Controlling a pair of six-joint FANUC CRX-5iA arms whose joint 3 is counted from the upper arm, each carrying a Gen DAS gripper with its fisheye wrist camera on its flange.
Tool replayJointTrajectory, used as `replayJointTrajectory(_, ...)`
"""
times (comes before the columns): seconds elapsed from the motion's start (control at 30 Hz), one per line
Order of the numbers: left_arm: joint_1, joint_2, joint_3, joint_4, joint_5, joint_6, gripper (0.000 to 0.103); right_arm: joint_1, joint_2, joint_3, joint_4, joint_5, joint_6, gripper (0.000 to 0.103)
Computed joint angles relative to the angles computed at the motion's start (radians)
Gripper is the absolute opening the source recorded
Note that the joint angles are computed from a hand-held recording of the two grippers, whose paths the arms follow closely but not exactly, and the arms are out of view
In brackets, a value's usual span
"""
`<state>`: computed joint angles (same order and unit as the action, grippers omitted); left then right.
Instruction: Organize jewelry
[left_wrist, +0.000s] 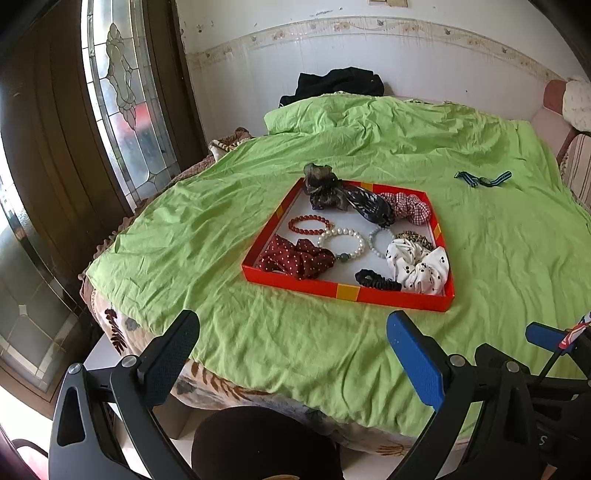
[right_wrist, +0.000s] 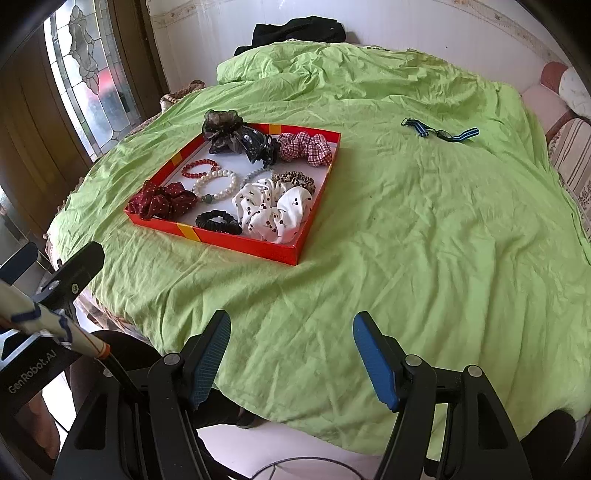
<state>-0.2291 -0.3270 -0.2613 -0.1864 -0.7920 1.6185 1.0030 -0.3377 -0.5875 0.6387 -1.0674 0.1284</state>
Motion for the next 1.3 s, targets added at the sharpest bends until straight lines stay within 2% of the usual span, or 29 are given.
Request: replayJointTrajectory(1.3, 0.037, 0.008, -0.029, 0.110, -0.026, -0.094, 0.101, 0.021, 0.002, -0.015, 0.008, -0.001, -0.030, 0.075)
